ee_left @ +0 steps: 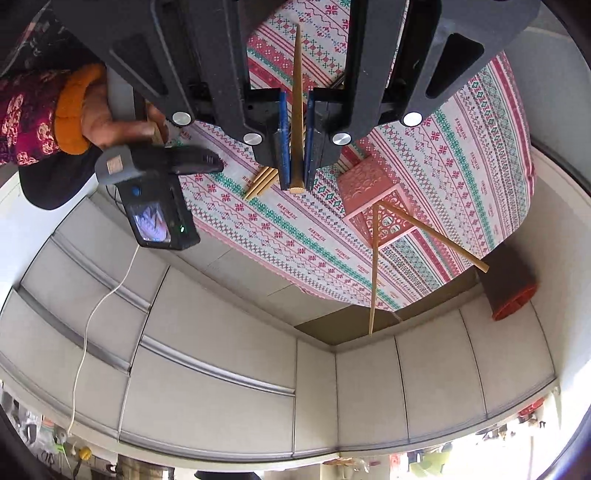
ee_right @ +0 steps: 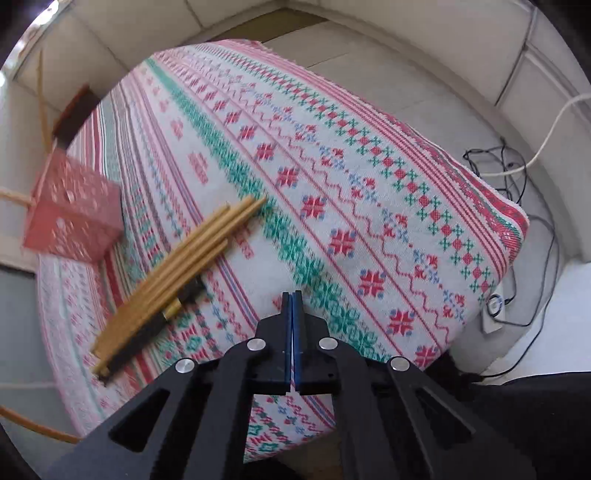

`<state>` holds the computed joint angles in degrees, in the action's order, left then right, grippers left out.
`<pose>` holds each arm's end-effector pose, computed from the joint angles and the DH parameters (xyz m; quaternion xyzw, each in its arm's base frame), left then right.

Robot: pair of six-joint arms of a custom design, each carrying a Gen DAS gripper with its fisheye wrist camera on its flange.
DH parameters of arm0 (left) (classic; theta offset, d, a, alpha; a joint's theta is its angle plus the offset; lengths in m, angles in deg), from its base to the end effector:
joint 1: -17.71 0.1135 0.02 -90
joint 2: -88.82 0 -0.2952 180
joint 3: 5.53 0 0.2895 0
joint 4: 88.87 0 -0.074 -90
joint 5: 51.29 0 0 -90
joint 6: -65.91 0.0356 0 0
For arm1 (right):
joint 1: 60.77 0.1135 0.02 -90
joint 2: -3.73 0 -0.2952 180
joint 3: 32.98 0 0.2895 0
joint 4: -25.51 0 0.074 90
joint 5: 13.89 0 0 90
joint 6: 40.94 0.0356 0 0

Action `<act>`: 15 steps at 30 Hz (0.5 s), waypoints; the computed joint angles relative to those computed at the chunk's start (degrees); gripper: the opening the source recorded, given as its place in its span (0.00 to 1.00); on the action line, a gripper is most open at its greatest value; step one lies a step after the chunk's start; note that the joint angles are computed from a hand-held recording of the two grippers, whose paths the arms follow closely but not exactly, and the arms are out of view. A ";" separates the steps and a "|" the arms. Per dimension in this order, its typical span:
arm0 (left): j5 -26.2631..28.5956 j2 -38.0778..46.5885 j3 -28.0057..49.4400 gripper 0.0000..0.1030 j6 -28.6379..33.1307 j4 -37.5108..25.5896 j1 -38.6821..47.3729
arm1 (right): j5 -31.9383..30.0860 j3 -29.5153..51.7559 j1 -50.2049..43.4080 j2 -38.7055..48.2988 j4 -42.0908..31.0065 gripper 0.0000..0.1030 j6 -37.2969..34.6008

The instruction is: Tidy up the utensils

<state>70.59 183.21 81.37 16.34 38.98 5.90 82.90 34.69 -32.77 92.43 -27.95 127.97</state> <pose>0.3704 -0.0966 0.2802 0.4731 0.8016 -0.1946 0.3095 0.2781 0.1431 0.1994 0.4323 0.8897 0.0733 0.1273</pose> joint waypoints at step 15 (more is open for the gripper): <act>6.96 -2.99 0.28 0.06 -2.48 0.49 2.09 | -16.49 -4.39 -9.91 0.28 18.37 0.18 8.81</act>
